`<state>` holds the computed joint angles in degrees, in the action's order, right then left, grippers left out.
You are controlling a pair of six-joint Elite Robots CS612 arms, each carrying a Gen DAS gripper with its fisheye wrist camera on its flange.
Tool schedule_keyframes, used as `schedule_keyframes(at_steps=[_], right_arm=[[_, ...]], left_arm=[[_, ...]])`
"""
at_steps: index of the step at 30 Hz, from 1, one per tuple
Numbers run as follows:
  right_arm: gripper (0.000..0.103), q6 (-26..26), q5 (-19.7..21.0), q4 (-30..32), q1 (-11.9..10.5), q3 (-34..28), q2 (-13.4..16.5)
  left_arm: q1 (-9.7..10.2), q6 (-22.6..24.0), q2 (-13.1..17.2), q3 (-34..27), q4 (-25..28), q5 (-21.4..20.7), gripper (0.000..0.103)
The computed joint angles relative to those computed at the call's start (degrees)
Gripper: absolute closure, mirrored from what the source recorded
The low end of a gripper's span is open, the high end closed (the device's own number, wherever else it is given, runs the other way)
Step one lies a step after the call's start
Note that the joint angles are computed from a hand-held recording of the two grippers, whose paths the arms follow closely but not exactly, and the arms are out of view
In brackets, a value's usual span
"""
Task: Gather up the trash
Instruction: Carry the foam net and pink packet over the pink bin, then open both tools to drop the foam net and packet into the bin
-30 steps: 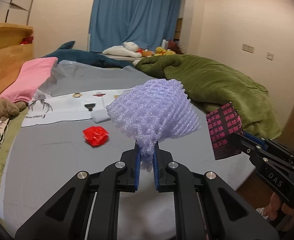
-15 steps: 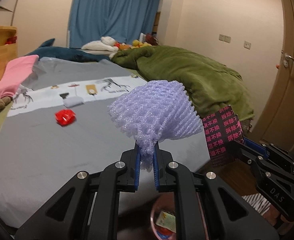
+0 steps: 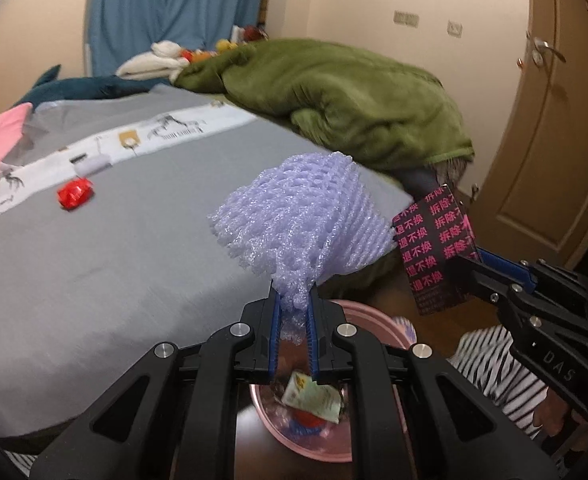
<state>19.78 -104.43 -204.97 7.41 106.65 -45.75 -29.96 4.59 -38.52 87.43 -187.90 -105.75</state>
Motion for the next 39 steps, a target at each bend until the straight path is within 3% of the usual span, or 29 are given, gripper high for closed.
schedule_keyframes(at_steps=[14, 20, 23, 25, 27, 28, 34, 36, 39], right_arm=[[0.085, 3.6, 3.3, 5.8, -1.1, 1.6, 2.1], [0.082, 3.8, 5.2, 9.2, -1.5, 0.9, 2.8], [0.078, 4.4, 6.6, 11.0, -1.8, 0.5, 3.0], [0.073, 4.9, 6.9, 11.9, -2.0, 0.3, 3.1], [0.056, 5.3, 6.3, 12.3, -2.0, 0.2, 3.2], [0.053, 5.6, 6.0, 12.2, -2.0, 0.2, 3.2], [0.040, 6.8, 5.9, 12.0, -2.3, 0.4, 3.1], [0.027, 7.3, 5.4, 11.7, -2.3, 0.6, 3.0], [0.016, 7.5, 3.6, 11.3, -1.8, 0.4, 2.7]], left_arm=[[-1.89, 5.0, 2.5, -1.2, 12.5, 0.8, 0.092], [-2.12, 4.8, 3.2, -1.9, 14.5, 2.2, 0.090], [-2.40, 4.0, 3.5, -2.3, 15.3, 3.4, 0.075], [-2.41, 3.2, 3.5, -2.4, 15.6, 3.6, 0.042], [-2.43, 2.4, 3.6, -2.2, 14.6, 3.8, 0.030], [-2.42, 2.5, 3.6, -2.1, 14.6, 3.9, 0.025], [-2.70, 1.6, 3.7, -2.8, 15.9, 7.6, 0.021], [-2.41, 0.2, 3.6, -3.0, 15.6, 7.3, 0.021], [-2.04, -1.6, 3.3, -3.0, 14.3, 7.1, 0.020]])
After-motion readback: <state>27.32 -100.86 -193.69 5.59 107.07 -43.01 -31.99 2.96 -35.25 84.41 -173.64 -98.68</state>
